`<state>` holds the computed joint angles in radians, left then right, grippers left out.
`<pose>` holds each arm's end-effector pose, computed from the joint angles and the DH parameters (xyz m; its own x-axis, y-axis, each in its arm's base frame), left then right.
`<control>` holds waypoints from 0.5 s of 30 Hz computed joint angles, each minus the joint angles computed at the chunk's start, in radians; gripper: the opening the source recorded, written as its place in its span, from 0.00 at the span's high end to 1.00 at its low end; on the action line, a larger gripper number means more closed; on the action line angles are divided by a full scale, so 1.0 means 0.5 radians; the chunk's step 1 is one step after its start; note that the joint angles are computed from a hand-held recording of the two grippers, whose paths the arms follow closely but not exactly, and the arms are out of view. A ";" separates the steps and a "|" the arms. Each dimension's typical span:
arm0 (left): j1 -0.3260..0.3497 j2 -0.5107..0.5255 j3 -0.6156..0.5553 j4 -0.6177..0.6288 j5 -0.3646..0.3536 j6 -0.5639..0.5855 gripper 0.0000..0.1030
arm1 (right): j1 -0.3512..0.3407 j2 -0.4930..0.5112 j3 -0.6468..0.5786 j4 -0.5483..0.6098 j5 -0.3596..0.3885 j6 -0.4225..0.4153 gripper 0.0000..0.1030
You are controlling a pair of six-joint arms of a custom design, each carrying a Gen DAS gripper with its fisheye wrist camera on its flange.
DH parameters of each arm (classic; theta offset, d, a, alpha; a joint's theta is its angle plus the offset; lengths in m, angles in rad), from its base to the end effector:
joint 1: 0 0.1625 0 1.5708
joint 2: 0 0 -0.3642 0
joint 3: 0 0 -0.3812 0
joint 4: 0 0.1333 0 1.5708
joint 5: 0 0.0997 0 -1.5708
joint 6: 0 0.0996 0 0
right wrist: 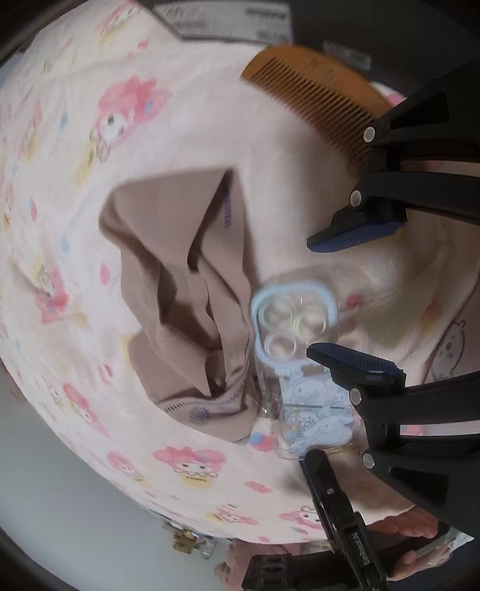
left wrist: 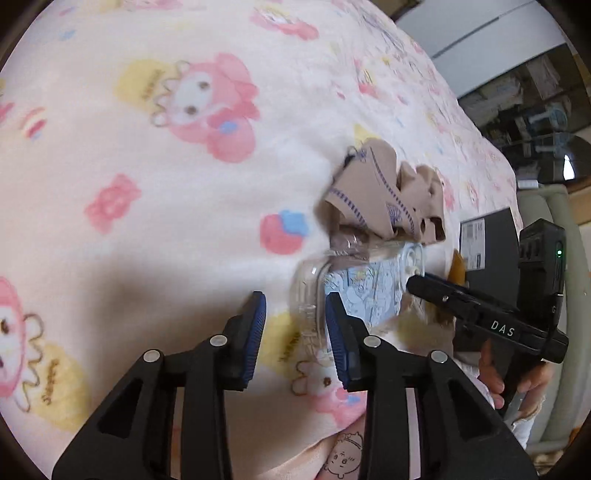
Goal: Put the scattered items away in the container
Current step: 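Grasp the clear phone case with the left tool and lift it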
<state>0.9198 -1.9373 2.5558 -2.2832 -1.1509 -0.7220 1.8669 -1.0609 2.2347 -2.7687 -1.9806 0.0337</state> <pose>-0.0361 -0.3344 0.2003 -0.9612 -0.1310 -0.2426 -0.0426 0.9400 -0.3386 0.2141 -0.3811 0.0399 -0.8894 -0.2261 0.3973 -0.2619 0.9644 -0.0375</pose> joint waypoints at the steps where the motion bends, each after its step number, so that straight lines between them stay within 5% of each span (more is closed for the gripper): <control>1: 0.021 0.024 0.009 -0.056 -0.036 0.007 0.68 | -0.013 -0.010 0.000 0.018 0.025 -0.020 0.54; 4: 0.056 0.125 -0.009 -0.119 -0.093 -0.009 0.69 | -0.044 -0.018 -0.010 0.059 0.088 -0.035 0.52; 8: -0.152 0.027 -0.029 0.071 0.051 -0.104 0.64 | 0.043 -0.136 0.064 0.027 0.055 -0.042 0.59; 15: -0.516 -0.245 -0.076 0.358 0.097 -0.219 0.64 | 0.181 -0.607 0.274 0.028 0.128 0.048 0.59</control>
<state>0.6618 -2.0598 2.5180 -2.1044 -1.1024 -0.8317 1.9576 -1.3645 2.3717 -2.7548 -1.9168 0.0577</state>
